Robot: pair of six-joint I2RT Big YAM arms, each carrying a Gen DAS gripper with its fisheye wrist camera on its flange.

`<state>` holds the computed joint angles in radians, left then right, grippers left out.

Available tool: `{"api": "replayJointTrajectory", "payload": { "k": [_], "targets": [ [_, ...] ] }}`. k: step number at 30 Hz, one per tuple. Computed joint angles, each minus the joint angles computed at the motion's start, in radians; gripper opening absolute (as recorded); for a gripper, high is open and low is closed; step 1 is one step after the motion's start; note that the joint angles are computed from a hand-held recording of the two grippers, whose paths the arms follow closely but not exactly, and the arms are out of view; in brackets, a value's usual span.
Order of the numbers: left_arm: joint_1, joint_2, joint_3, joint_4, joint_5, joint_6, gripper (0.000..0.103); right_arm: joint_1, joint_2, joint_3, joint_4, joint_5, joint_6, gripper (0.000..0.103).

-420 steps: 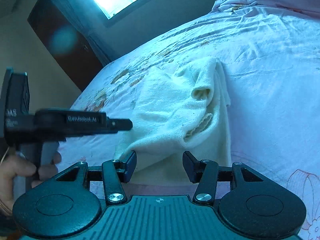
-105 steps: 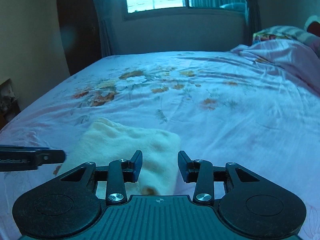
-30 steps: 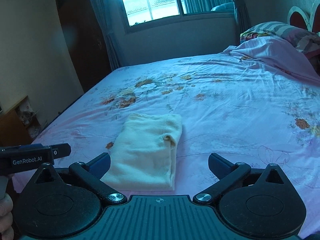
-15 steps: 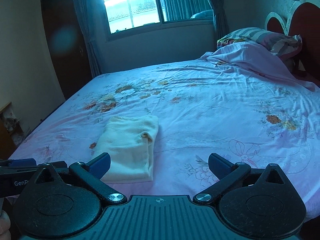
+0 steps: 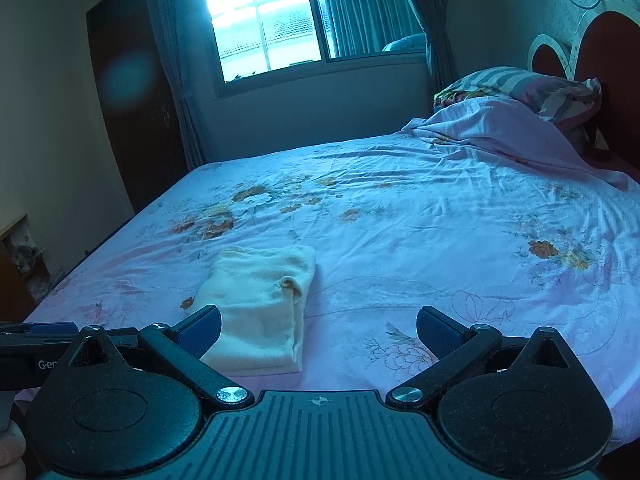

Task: Fold small clothes

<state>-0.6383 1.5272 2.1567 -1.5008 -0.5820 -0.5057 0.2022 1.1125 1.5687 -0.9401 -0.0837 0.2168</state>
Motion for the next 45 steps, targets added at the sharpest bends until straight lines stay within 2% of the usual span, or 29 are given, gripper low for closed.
{"api": "replayJointTrajectory", "payload": {
  "k": [6,17,45],
  "targets": [
    [0.002,0.001,0.004,-0.014,0.011,-0.004,0.072,0.002,-0.004,0.001,0.006,-0.008,-0.008,0.103],
    [-0.008,0.008,0.017,-0.027,-0.012,0.002,0.073,0.004,-0.006,-0.001,0.011,-0.011,-0.004,0.103],
    [0.009,0.008,0.009,0.013,0.023,0.014,0.074,0.006,0.014,0.013,0.005,-0.009,-0.003,0.103]
  ]
}}
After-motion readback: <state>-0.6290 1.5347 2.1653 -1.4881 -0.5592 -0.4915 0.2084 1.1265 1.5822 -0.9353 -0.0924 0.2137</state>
